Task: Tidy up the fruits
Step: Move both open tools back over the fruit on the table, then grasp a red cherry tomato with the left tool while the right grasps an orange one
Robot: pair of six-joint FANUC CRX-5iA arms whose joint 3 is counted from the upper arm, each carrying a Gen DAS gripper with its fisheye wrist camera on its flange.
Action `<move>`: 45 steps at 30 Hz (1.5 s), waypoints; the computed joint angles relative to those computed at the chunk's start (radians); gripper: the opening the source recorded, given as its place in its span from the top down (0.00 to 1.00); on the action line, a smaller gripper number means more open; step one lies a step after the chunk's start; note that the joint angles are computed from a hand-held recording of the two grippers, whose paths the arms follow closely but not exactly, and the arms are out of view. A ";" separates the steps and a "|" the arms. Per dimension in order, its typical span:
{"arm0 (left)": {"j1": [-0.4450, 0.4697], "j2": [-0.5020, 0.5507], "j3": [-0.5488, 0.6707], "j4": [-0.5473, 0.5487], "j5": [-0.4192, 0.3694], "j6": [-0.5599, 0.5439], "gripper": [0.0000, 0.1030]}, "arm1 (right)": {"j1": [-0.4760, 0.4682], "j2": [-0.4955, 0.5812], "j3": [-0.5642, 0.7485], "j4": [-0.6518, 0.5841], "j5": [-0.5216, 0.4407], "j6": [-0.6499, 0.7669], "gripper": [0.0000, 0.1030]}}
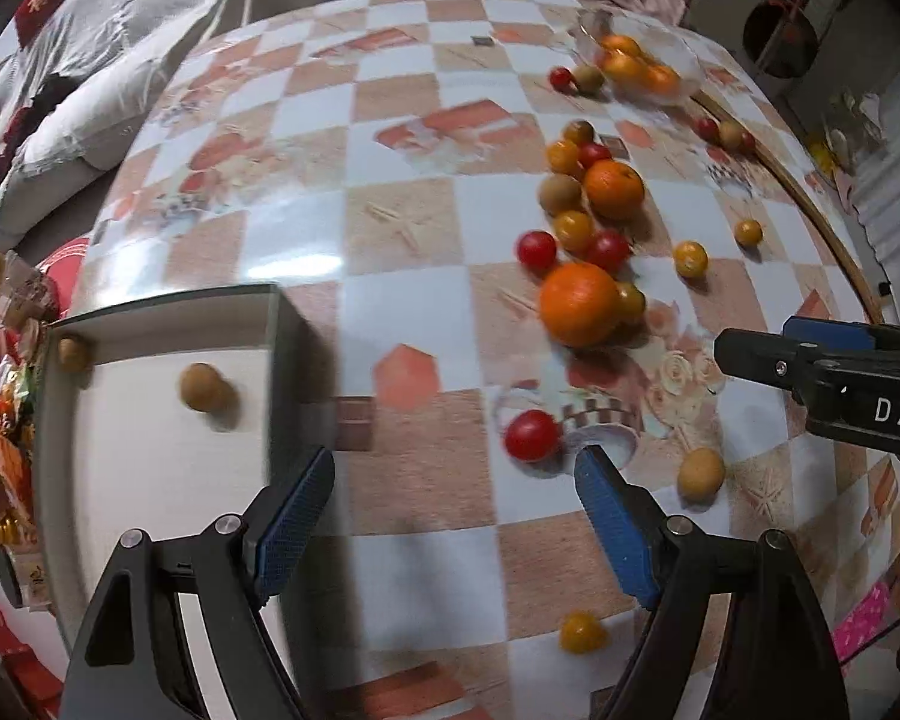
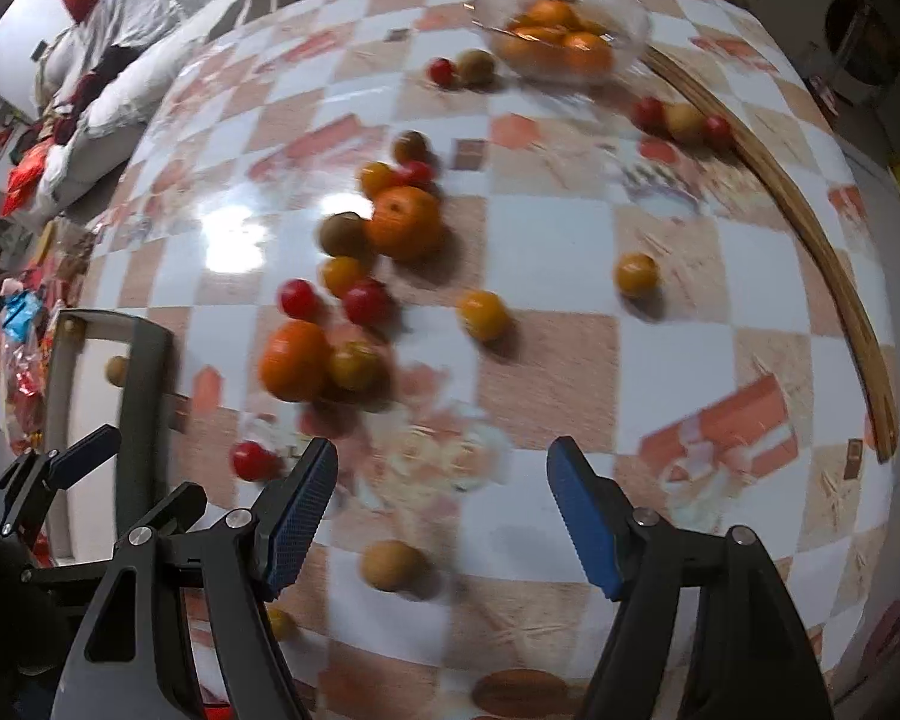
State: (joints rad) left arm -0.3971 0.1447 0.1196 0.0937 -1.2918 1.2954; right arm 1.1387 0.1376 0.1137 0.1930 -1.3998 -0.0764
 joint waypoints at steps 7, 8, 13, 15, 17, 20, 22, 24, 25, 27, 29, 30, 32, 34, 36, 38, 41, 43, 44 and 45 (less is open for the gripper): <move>-0.039 0.031 0.008 -0.047 0.004 0.058 0.19 | -0.010 -0.027 -0.063 -0.026 0.008 0.003 0.27; -0.041 0.035 0.008 -0.051 0.006 0.066 0.19 | -0.011 -0.026 -0.069 -0.023 0.010 0.009 0.28; -0.060 0.053 0.015 -0.074 0.011 0.107 0.19 | -0.031 -0.014 -0.075 -0.017 0.025 0.047 0.36; -0.066 0.061 0.025 -0.082 0.008 0.120 0.19 | -0.038 -0.001 -0.070 0.002 0.024 0.066 0.36; -0.071 0.064 0.028 -0.087 0.011 0.129 0.19 | -0.049 0.008 -0.065 0.013 0.031 0.086 0.37; -0.074 0.065 0.025 -0.080 0.015 0.136 0.26 | -0.066 0.029 -0.049 0.031 0.032 0.121 0.42; -0.077 0.064 0.025 -0.074 0.015 0.140 0.33 | -0.076 0.044 -0.038 0.042 0.031 0.141 0.48; -0.082 0.060 0.021 -0.065 0.017 0.142 0.41 | -0.084 0.059 -0.023 0.048 0.025 0.160 0.52; -0.081 0.058 0.018 -0.055 0.018 0.138 0.48 | -0.086 0.067 -0.015 0.052 0.019 0.170 0.55; -0.085 0.053 0.012 -0.050 0.022 0.137 0.56 | -0.089 0.079 -0.003 0.055 0.011 0.186 0.60; -0.080 0.047 0.000 -0.024 0.032 0.123 0.73 | -0.088 0.089 0.006 0.062 -0.001 0.195 0.71; -0.080 0.048 0.000 -0.018 0.032 0.120 0.76 | -0.089 0.087 0.003 0.065 0.006 0.194 0.78; -0.062 0.047 -0.011 0.025 0.031 0.108 0.76 | -0.093 0.081 -0.005 0.064 0.026 0.184 0.78; -0.044 0.047 -0.014 0.052 0.026 0.104 0.76 | -0.093 0.080 -0.007 0.064 0.032 0.180 0.78; -0.034 0.048 -0.010 0.062 0.023 0.101 0.76 | -0.086 0.063 -0.025 0.062 0.040 0.168 0.78; -0.028 0.044 -0.010 0.072 0.019 0.098 0.76 | -0.082 0.051 -0.035 0.059 0.052 0.158 0.78; -0.012 0.050 0.002 0.083 0.017 0.073 0.76 | -0.070 0.036 -0.046 0.054 0.057 0.143 0.78; -0.010 0.046 0.003 0.090 0.014 0.067 0.76 | -0.061 0.025 -0.052 0.053 0.056 0.131 0.78; -0.009 0.044 0.004 0.093 0.013 0.065 0.76 | -0.057 0.021 -0.054 0.053 0.055 0.126 0.78; -0.007 0.038 -0.001 0.095 0.014 0.061 0.76 | -0.052 0.016 -0.056 0.054 0.053 0.121 0.78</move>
